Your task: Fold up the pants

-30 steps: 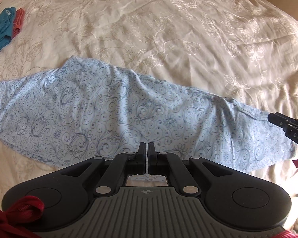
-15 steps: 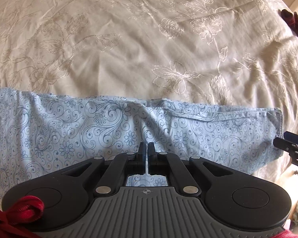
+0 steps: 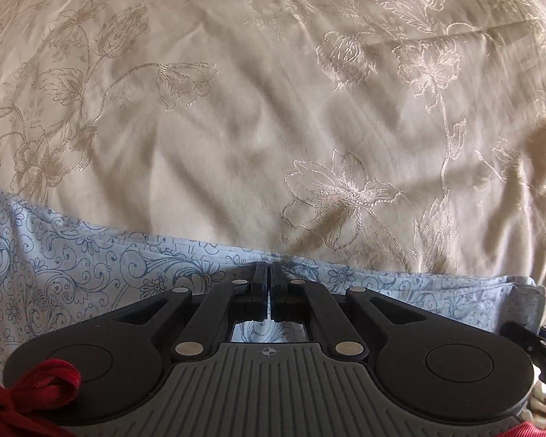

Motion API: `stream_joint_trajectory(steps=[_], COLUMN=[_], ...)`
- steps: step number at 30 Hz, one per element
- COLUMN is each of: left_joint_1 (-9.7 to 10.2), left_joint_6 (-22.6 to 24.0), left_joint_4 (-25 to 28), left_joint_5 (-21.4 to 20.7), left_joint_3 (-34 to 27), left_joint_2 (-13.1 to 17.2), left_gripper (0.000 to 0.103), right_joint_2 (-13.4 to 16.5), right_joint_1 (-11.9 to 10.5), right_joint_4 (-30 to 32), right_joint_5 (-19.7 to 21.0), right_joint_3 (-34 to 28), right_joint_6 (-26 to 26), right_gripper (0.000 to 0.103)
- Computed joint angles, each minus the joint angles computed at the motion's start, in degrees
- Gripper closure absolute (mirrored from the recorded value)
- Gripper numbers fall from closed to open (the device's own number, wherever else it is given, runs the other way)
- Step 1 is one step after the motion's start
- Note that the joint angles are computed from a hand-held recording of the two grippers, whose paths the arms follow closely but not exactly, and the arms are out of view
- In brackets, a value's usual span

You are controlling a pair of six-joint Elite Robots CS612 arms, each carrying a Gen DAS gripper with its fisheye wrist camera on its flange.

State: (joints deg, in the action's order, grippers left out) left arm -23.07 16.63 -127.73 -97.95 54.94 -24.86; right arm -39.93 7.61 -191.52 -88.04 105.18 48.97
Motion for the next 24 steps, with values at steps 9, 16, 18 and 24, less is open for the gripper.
stream_joint_trajectory(steps=[9,16,18,24], left_joint_1=[1.23,1.77,1.43,1.61], left_joint_6=[-1.0,5.77,7.72,9.23], left_joint_4=[-4.03,-5.61,-4.26,-0.37], left_joint_5=[-3.72,-3.08,-2.55,-3.22], left_joint_3=[0.82,6.34,6.63,4.65], left_joint_2=[-1.68,-4.68,-4.49,-2.74], left_gripper=[0.1,0.1,0.1,0.1], right_joint_2=[-2.02,-3.27,-3.57,-4.71], right_joint_1=[-0.34,-0.03,0.21,1.66], right_joint_4=[-8.55,-8.65,-7.82,-3.3], right_joint_5=[1.73,0.87,0.78,-0.8], right_joint_3=[2.19,2.34,1.87,-0.67], right_joint_6=[5.81,11.95,12.28,13.87], right_gripper=[0.087,0.087,0.087,0.087])
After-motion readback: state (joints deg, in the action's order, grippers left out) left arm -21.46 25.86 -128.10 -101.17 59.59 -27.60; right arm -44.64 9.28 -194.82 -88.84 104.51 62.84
